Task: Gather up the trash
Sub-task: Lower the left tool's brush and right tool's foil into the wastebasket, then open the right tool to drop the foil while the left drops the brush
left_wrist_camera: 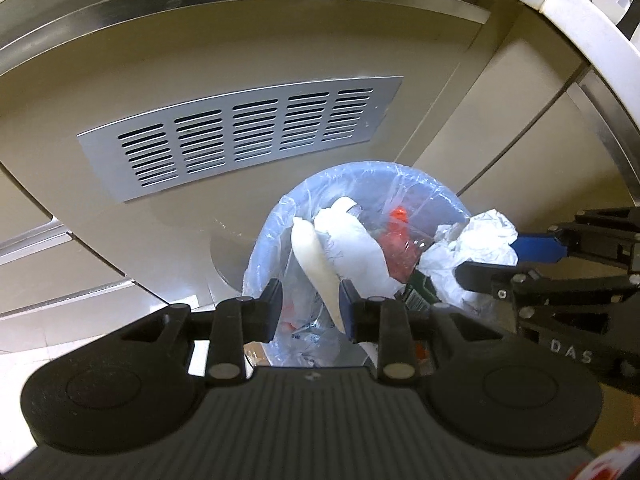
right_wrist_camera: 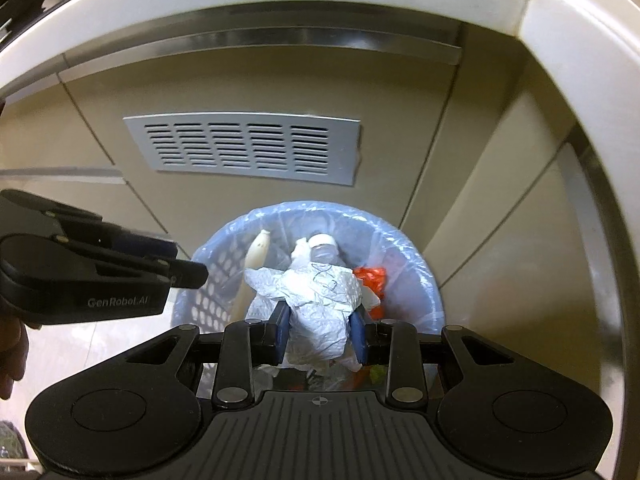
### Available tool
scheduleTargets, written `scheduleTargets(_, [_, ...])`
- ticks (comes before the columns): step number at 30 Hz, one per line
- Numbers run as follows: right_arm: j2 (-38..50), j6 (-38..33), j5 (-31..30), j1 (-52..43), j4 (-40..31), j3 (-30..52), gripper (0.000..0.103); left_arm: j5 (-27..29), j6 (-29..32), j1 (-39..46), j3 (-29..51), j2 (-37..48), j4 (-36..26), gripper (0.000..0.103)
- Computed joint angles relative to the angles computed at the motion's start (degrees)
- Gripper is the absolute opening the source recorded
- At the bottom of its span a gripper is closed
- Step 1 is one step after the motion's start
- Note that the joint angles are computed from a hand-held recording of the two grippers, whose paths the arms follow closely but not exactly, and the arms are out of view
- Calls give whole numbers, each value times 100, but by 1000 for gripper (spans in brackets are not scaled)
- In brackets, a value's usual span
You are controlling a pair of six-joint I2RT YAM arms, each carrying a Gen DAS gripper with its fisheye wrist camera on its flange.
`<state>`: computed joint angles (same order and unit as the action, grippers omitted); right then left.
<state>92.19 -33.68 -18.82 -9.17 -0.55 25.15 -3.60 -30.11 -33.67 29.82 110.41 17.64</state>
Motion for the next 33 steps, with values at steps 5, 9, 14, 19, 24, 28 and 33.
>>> scheduleTargets(5, [113, 11, 13, 159, 46, 27, 32, 96, 64, 123, -41, -22, -102, 27])
scheduleTargets(9, [261, 58, 64, 309, 100, 79, 32, 165, 104, 202, -76, -11, -142, 29])
scheduleTargets(14, [422, 139, 164, 496, 255, 99, 32, 253, 145, 310, -72, 55, -136, 30])
scheduleTargets(19, [488, 336, 373, 580, 648, 18, 32, 325, 155, 384, -117, 50, -70, 32])
scheduleTargets(24, [734, 199, 297, 565, 707, 157, 32, 359, 168, 405, -143, 82, -47, 33])
scheduleTargets(28, [1145, -120, 307, 792, 704, 333, 32, 360, 152, 394, -158, 67, -80, 35])
scheduleTargets(33, [1641, -133, 614, 1021, 950, 460, 49, 381, 180, 433, -184, 10, -152, 39])
